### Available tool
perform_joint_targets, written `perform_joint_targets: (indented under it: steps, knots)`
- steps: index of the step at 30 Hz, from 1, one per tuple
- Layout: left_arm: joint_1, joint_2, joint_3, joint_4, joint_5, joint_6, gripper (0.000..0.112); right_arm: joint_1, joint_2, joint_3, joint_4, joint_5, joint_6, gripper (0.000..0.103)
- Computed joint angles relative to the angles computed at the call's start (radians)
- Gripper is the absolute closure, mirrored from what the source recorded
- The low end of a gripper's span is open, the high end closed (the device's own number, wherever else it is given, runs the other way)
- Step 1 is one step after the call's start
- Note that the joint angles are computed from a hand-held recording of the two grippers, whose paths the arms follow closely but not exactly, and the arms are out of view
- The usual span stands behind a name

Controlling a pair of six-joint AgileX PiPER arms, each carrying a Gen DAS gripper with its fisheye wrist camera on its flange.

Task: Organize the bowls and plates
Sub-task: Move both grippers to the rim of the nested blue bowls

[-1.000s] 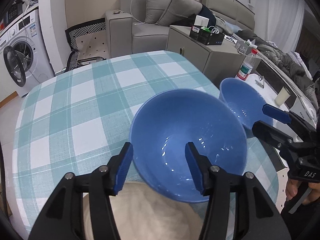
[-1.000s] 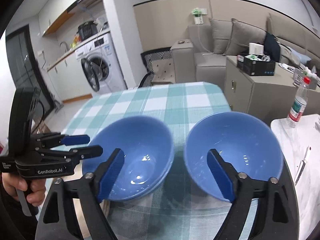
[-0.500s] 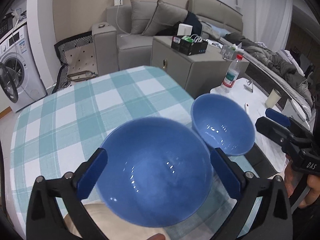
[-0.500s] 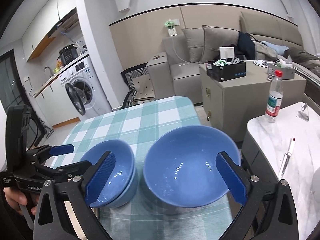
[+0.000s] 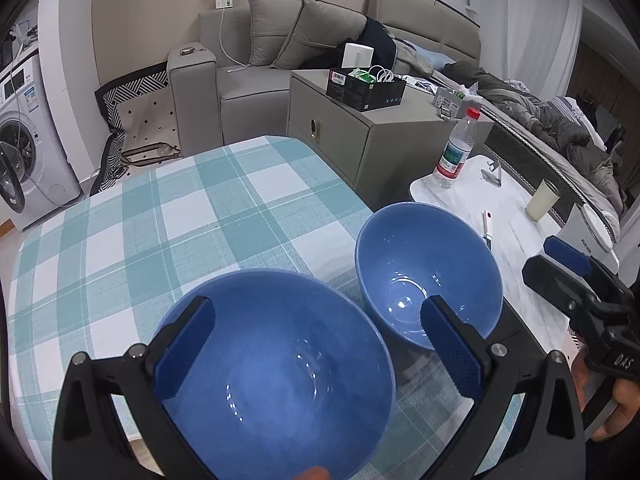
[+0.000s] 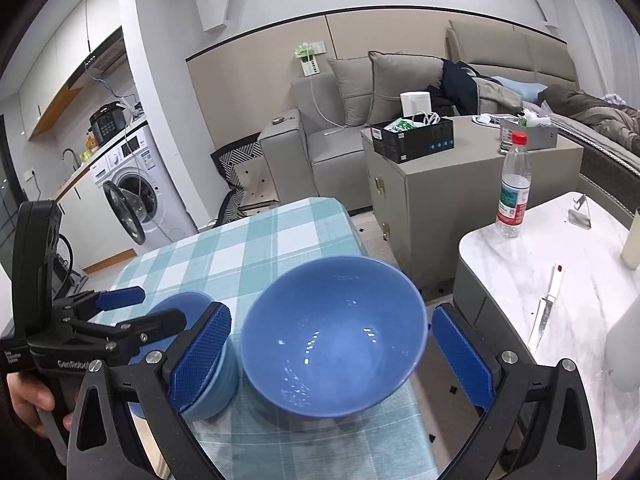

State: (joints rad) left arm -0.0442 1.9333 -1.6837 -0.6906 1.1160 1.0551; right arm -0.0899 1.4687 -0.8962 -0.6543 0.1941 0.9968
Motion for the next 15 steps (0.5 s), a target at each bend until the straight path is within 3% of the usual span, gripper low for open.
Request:
perform_joint_targets:
  steps: [5, 10, 15]
  knots:
    - [-0.041, 0.018, -0.023, 0.035, -0.013, -0.018, 0.009, -0.027, 0.008, -0.001, 0.069, -0.002, -0.066, 0.001]
    - [-0.069, 0.054, -0.069, 0.056, 0.014, -0.056, 0.009, -0.063, 0.014, 0.0, 0.284, -0.017, -0.276, 0.001]
    - [-0.091, 0.062, -0.074, 0.051, 0.018, -0.042, 0.01, -0.067, 0.038, -0.011, 0.286, -0.006, -0.273, 0.001]
